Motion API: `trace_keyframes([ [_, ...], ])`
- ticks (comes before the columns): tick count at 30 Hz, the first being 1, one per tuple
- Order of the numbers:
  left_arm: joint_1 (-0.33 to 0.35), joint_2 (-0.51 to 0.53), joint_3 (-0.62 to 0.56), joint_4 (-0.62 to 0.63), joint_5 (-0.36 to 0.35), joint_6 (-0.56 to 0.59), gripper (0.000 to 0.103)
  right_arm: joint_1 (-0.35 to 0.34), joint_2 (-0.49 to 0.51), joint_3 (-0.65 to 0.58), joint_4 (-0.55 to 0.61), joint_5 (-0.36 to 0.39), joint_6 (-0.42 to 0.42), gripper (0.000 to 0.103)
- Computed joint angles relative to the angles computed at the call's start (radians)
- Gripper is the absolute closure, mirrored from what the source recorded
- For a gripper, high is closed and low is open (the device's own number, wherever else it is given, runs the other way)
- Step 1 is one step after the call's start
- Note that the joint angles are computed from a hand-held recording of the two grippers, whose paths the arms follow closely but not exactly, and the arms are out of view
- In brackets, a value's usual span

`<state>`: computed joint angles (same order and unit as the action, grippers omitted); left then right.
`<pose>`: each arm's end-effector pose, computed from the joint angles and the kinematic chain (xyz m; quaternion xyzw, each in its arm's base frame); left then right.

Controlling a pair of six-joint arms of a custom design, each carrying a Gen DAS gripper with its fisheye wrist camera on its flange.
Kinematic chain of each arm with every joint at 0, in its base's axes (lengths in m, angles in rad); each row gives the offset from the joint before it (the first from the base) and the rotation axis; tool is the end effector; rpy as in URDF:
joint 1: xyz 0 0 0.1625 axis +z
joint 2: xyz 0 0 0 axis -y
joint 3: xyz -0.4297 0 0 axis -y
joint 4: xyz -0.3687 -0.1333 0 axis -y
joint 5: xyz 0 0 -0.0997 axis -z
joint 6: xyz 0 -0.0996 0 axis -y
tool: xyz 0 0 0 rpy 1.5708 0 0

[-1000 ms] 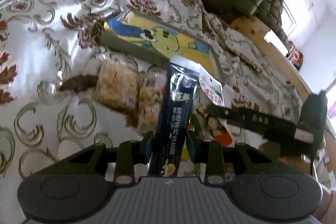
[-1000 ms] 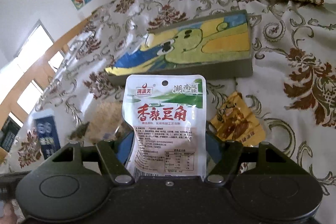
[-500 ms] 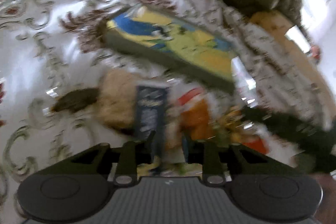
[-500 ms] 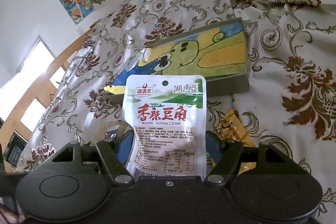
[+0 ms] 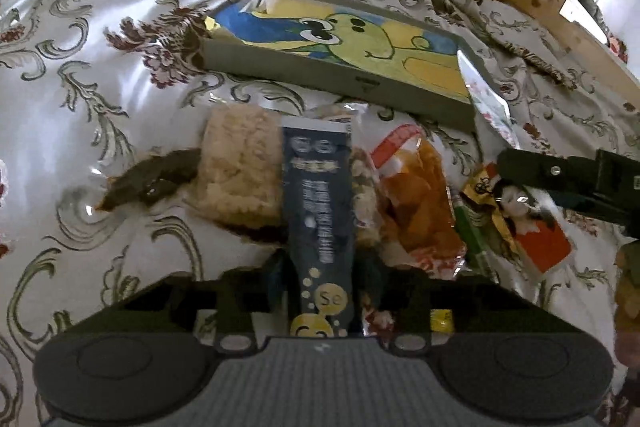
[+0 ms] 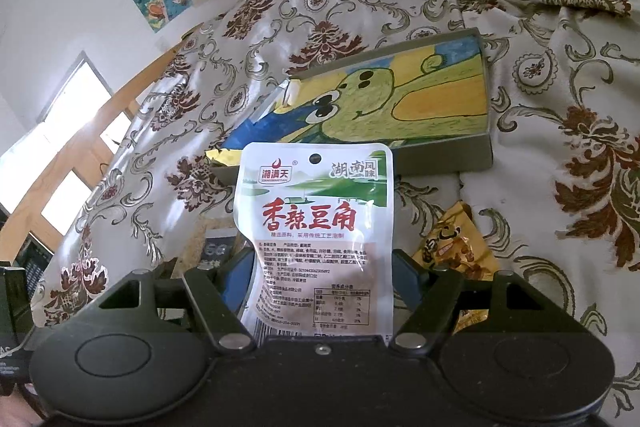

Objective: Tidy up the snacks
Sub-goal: 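Carry the blue packet and white packet in both tools over the grey tray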

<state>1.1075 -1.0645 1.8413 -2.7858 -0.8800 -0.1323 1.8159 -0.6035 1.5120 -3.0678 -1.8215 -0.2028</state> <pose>-0.0895 -0.6195 0.2526 0.0787 0.9180 -0.2925 0.2559 0.2793 -0.6692 0.0907 0.1755 -0.9339 0.2902 0.1135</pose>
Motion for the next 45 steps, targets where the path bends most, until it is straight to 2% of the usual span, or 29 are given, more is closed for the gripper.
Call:
trace_keyframes([
  [5,-0.011,-0.017,0.015,0.007,0.021,-0.042,0.07,0.001,0.001,0.001,-0.001,0.001,-0.003,0.03],
  [9,-0.021,-0.049,0.031,-0.008,0.003,-0.088,0.07,0.002,-0.004,0.005,-0.015,0.013,-0.006,0.03],
  [13,-0.046,-0.041,0.009,-0.061,0.014,-0.05,0.07,0.004,-0.001,-0.009,-0.039,0.019,-0.036,0.03],
  [16,-0.053,-0.007,-0.05,-0.081,0.007,-0.024,0.07,0.004,0.015,-0.049,-0.047,0.024,-0.072,0.03],
  [21,-0.038,0.104,-0.211,-0.129,-0.014,0.039,0.07,-0.01,0.051,-0.145,-0.064,0.056,-0.091,0.03],
  [26,-0.001,0.247,-0.432,-0.121,-0.054,0.08,0.07,-0.03,0.131,-0.324,-0.035,0.081,-0.096,0.03],
  [31,0.039,0.398,-0.68,-0.051,-0.086,0.082,0.07,-0.057,0.239,-0.542,0.032,0.076,-0.095,0.03],
  [34,0.06,0.483,-0.82,0.007,-0.093,0.081,0.07,-0.078,0.305,-0.672,0.099,0.077,-0.061,0.03],
  [37,0.076,0.559,-0.948,0.093,-0.088,0.068,0.07,-0.104,0.352,-0.757,0.149,0.111,-0.019,0.029],
  [41,0.092,0.613,-1.035,0.169,-0.076,0.054,0.07,-0.113,0.4,-0.826,0.194,0.094,-0.044,0.029],
  [45,0.1,0.629,-1.056,0.206,-0.047,0.049,0.07,-0.106,0.436,-0.872,0.227,0.038,-0.094,0.028],
])
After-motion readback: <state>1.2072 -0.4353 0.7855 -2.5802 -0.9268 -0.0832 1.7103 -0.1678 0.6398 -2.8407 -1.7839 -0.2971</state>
